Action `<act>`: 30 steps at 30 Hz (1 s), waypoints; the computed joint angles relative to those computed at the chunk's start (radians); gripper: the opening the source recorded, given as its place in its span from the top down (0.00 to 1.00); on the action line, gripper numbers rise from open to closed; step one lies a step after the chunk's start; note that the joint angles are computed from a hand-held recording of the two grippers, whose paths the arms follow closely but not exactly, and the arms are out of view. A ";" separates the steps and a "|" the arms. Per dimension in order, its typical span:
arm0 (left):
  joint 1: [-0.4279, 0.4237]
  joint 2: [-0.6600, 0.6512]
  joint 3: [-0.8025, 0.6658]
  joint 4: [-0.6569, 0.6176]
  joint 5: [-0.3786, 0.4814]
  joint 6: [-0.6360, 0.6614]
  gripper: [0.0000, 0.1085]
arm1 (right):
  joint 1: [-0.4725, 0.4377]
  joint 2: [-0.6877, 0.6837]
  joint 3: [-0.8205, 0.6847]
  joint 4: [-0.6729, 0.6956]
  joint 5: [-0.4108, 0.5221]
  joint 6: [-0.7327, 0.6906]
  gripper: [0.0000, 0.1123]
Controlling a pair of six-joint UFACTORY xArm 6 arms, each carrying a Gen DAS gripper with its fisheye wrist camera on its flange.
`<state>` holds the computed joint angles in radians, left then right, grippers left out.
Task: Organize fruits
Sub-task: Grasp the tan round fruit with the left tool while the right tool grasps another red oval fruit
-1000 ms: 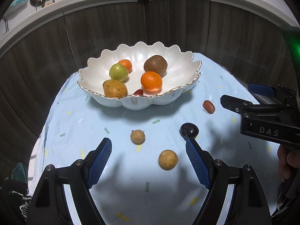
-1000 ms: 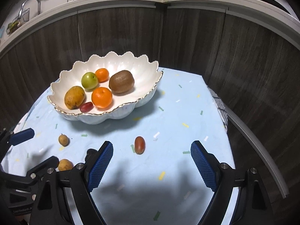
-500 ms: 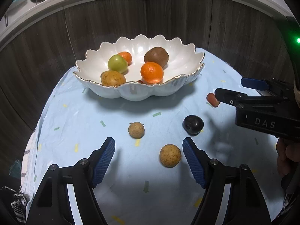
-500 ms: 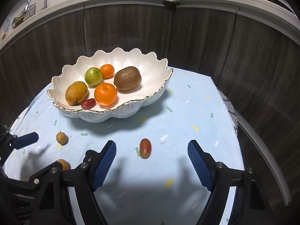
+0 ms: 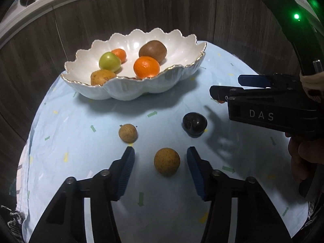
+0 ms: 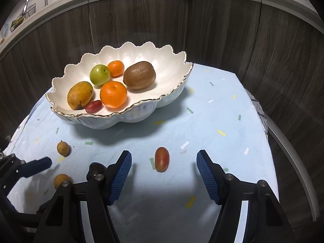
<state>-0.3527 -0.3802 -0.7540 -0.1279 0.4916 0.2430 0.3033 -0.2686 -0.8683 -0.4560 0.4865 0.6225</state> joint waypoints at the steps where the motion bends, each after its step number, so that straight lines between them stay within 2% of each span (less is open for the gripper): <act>1: 0.001 0.003 -0.002 -0.004 0.005 0.001 0.56 | 0.000 0.002 0.000 0.004 0.001 -0.003 0.43; 8: -0.002 0.008 0.003 -0.005 0.009 0.005 0.63 | 0.002 0.023 -0.010 0.021 0.001 -0.011 0.50; 18: -0.006 0.000 0.015 -0.040 -0.003 0.060 0.76 | 0.006 0.050 -0.014 0.078 0.000 -0.046 0.70; 24: -0.005 0.002 0.014 -0.048 -0.007 0.073 0.76 | 0.001 0.048 -0.004 0.087 -0.007 -0.042 0.80; 30: -0.006 0.003 0.014 -0.046 -0.010 0.077 0.76 | -0.004 0.045 0.001 0.088 -0.012 -0.035 0.84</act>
<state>-0.3582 -0.3773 -0.7399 -0.1737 0.4816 0.3204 0.2989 -0.2234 -0.8677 -0.3682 0.4745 0.5876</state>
